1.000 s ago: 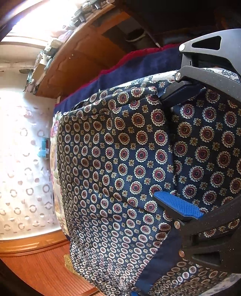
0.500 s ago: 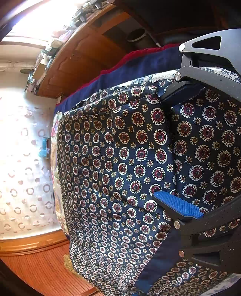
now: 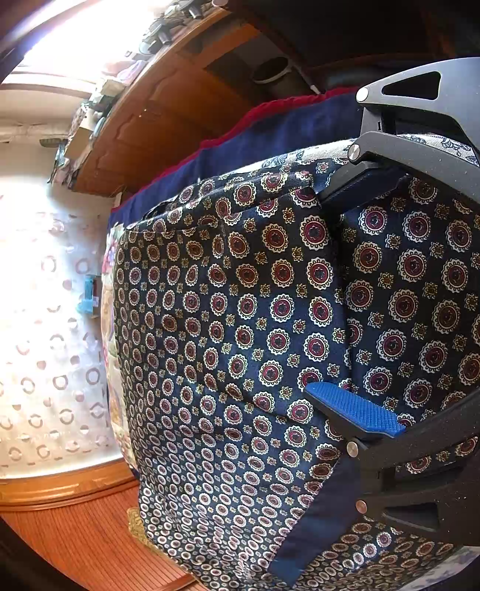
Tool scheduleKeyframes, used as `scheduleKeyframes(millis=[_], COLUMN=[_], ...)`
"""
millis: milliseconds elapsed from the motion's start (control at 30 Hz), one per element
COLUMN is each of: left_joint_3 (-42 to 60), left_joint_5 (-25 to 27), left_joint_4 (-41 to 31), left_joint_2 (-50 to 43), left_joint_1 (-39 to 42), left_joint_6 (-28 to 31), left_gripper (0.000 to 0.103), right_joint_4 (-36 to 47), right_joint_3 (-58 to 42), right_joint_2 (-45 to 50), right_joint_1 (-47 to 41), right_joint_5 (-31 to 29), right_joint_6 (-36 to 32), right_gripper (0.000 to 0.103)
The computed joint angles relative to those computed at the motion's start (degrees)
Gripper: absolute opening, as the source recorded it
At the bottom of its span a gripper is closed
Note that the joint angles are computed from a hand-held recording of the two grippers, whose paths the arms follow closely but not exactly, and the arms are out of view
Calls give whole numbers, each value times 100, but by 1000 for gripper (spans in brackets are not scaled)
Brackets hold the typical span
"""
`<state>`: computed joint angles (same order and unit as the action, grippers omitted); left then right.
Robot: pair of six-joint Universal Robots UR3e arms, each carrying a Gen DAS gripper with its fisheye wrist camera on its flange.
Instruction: Fold small clothes
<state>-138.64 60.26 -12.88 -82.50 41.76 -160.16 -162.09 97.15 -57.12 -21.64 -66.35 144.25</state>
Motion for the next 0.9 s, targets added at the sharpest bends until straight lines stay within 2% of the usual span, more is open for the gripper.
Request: scheduleKeyframes(millis=[67, 267, 467, 500, 567, 600, 633, 833, 900], left_joint_3=[166, 798, 990, 983, 958, 946, 941, 547, 345], left_joint_5=[156, 694, 779, 777, 928, 899, 794, 325, 164], left_joint_4=[200, 302, 313, 340, 487, 511, 464, 451, 492], left_joint_2=[-285, -949, -1143, -1156, -1192, -1193, -1173, -603, -324], left_joint_1=[-167, -627, -753, -752, -794, -767, -703, -333, -244], left_joint_6=[-57, -342, -335, -309, -279, -246, -199, -40, -36], left_gripper=[31, 30, 30, 27, 15, 6, 3, 0, 0], right_joint_4=[0, 2, -37, -38, -46, -48, -48, -107, -199], right_joint_3=[2, 1, 16, 20, 35, 40, 40, 58, 99], right_joint_2=[-2, -3, -2, -6, -12, -13, -13, -8, -29], right_joint_1=[-2, -2, 2, 4, 0, -4, -4, -2, 12], right_joint_5=[2, 2, -15, -16, -13, -9, -9, -36, -88], right_joint_6=[-2, -1, 9, 13, 9, 6, 6, 34, 119], right_gripper=[91, 91, 91, 91, 91, 91, 91, 91, 85])
